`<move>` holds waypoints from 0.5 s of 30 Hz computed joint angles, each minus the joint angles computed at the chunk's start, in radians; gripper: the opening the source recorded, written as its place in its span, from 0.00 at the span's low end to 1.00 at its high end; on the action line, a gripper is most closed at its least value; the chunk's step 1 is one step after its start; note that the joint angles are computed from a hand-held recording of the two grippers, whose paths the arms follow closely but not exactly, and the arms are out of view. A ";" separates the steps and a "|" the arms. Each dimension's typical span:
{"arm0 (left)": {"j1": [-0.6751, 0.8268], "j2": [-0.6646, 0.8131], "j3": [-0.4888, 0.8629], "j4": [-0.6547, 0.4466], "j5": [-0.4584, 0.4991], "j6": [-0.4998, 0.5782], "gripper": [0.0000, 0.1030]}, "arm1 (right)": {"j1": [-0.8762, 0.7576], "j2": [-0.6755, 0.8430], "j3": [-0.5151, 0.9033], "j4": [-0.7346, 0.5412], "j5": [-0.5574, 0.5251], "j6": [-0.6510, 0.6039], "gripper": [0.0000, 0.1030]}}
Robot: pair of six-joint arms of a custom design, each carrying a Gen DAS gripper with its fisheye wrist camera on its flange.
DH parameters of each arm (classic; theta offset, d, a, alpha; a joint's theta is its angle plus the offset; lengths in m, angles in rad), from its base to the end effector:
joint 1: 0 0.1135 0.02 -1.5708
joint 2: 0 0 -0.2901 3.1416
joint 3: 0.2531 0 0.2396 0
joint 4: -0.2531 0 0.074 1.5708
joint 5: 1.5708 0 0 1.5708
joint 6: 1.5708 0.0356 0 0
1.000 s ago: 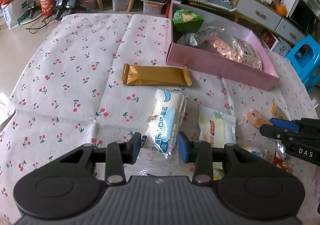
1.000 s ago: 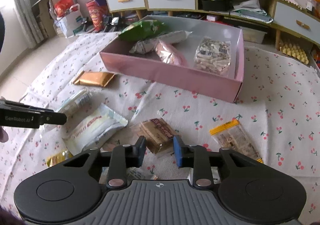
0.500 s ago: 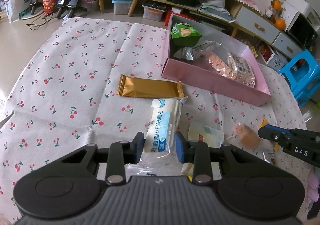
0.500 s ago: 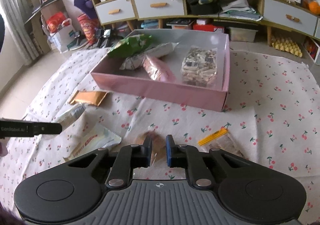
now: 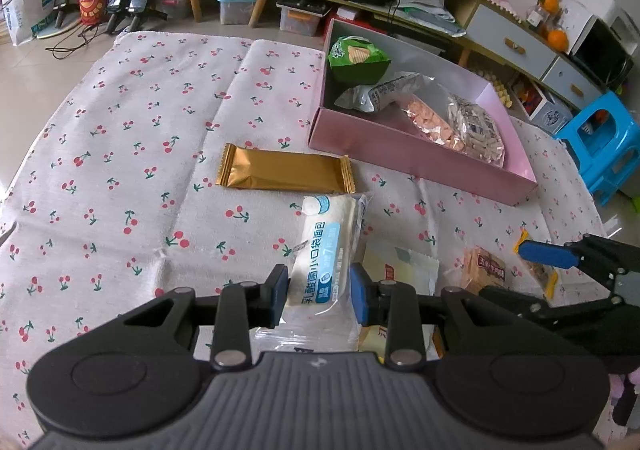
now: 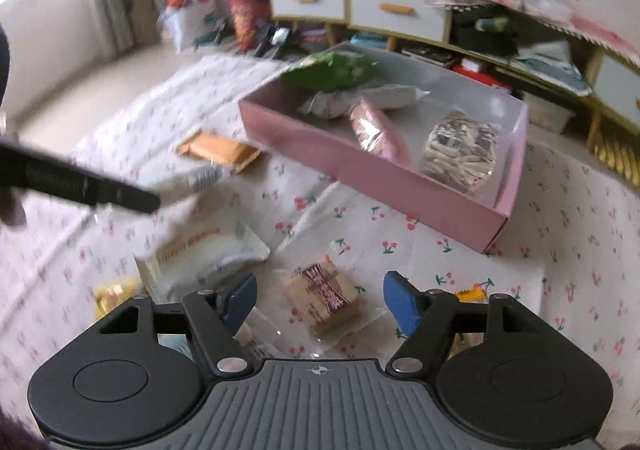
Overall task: Organize snacks
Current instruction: 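Grasp the brown square cake pack with the right gripper while the left grasps the white bread roll pack, then lift both held packs and carry them over the pink box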
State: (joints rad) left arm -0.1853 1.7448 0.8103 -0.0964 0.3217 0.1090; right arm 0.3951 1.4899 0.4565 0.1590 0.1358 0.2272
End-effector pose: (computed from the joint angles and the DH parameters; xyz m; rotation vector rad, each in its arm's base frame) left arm 0.3043 -0.0685 0.1559 0.4930 2.5358 -0.4457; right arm 0.2205 0.0867 0.1503 -0.1444 2.4332 0.1130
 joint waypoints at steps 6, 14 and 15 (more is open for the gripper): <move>-0.008 -0.002 -0.001 0.009 -0.010 -0.008 0.29 | 0.006 0.119 0.027 0.031 0.057 -0.041 0.65; -0.008 -0.002 0.008 0.005 -0.003 -0.023 0.29 | 0.007 0.126 0.037 0.036 0.026 -0.062 0.40; -0.008 -0.003 0.009 0.004 -0.001 -0.026 0.29 | 0.009 0.126 0.038 0.034 0.026 -0.062 0.39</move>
State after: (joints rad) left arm -0.1929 1.7415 0.8192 -0.0927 0.3206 0.0829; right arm 0.4040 1.6161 0.4941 0.1926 0.1615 0.1650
